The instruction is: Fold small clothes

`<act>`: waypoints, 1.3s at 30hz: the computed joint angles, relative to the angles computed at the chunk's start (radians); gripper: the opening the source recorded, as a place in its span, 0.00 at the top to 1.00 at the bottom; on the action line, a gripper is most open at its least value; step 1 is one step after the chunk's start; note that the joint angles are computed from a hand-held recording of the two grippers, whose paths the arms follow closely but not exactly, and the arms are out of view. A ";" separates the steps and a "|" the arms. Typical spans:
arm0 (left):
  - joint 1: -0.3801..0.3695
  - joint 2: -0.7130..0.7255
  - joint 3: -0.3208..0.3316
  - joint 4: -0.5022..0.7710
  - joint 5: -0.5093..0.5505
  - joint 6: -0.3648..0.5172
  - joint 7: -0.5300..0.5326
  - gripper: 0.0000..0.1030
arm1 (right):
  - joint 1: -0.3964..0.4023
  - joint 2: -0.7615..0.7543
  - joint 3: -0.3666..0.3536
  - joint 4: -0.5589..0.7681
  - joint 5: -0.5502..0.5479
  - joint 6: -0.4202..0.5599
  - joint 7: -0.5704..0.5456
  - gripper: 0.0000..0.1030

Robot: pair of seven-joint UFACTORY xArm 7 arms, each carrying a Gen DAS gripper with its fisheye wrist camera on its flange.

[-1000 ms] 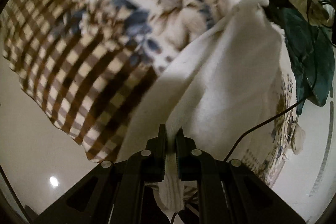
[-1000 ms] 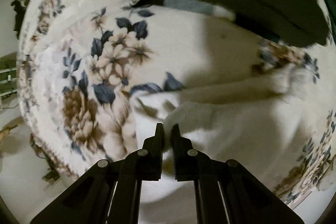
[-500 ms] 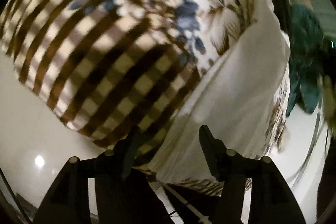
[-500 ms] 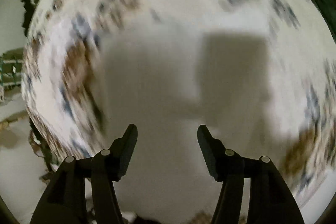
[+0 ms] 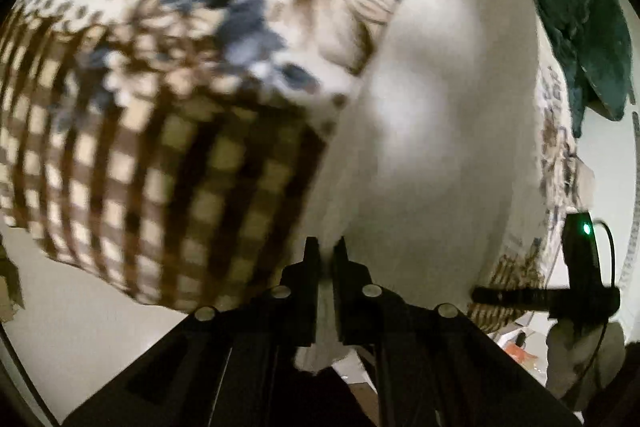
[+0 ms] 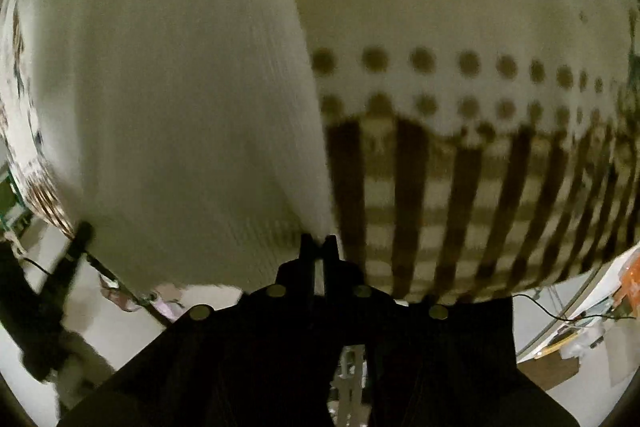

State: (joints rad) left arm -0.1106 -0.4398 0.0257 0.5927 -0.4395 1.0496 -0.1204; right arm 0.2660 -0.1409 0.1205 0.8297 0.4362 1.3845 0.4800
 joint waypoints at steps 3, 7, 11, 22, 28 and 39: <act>0.018 0.065 0.026 -0.003 0.010 0.040 0.031 0.96 | 0.001 0.021 -0.001 -0.028 0.008 0.037 0.008 1.00; 0.039 0.130 0.038 0.106 -0.015 0.114 0.060 0.92 | -0.013 0.019 -0.019 0.008 0.068 0.029 -0.072 0.99; 0.061 0.191 0.048 0.247 -0.106 0.105 0.080 0.45 | -0.053 0.011 -0.048 0.114 0.058 -0.008 -0.110 0.46; 0.085 0.897 -0.086 0.967 -0.145 -0.171 0.098 0.40 | -0.192 0.610 -0.050 0.841 0.023 -0.334 -0.230 0.37; 0.082 1.150 -0.136 1.294 0.024 -0.113 0.064 0.94 | -0.245 0.990 0.022 1.331 -0.014 -0.192 -0.172 0.62; 0.066 1.451 -0.169 1.810 0.144 0.134 -0.002 0.88 | -0.251 0.936 0.000 1.251 -0.099 -0.226 -0.058 0.79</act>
